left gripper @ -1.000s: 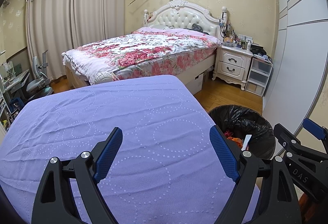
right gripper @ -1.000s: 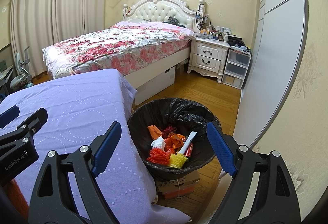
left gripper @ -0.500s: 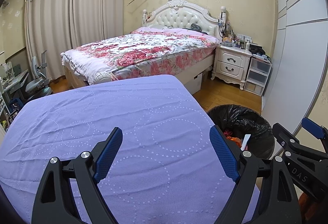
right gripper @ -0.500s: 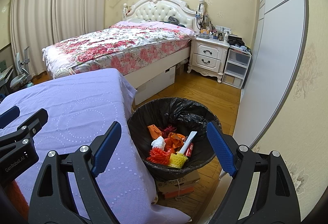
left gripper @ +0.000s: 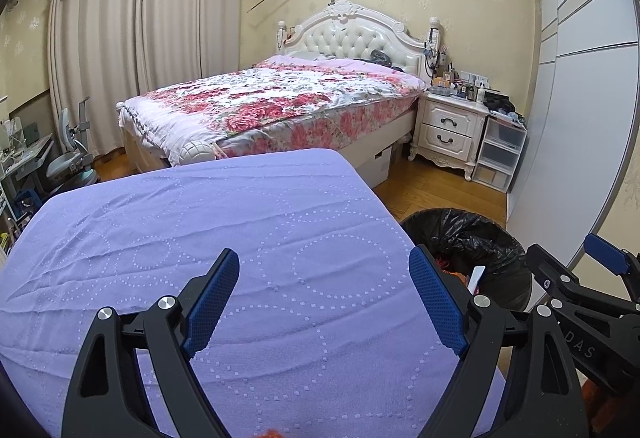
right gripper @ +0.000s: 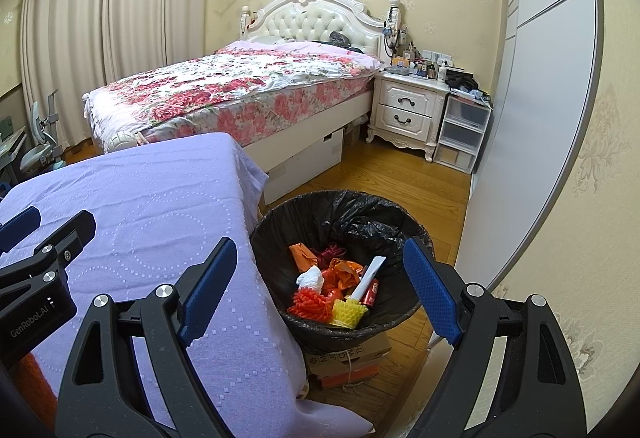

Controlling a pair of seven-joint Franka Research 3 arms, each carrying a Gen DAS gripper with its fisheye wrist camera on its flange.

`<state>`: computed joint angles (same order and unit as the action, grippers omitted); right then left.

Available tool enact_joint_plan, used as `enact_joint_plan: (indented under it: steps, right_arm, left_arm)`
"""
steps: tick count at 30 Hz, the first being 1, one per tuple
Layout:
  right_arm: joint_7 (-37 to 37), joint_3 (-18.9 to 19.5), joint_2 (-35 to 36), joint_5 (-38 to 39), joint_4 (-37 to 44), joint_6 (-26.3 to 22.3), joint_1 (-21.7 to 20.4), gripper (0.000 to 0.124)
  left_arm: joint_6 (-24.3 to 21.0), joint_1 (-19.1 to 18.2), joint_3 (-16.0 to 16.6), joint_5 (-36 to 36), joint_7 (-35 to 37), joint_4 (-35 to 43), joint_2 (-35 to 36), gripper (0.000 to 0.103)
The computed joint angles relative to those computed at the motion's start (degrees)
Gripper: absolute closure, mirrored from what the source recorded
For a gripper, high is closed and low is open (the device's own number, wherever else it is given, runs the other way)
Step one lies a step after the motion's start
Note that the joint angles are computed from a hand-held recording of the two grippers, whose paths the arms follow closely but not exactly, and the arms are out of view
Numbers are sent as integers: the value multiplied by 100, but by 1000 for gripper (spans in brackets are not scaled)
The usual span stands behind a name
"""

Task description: Collect trash

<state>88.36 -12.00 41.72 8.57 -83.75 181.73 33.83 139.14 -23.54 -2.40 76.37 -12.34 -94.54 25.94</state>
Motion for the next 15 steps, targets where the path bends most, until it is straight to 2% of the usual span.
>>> enact_joint_plan:
  steps: [9,15]
  right_arm:
    - [-53,58,5,3,9,-18,-18,41]
    - [-165,269,106,-78,207,-227,-97,41]
  left_arm:
    - [-88,28,0,-50,-35,-70,-18,19]
    - [-13,194,-13,-331,117,-240,-64,19]
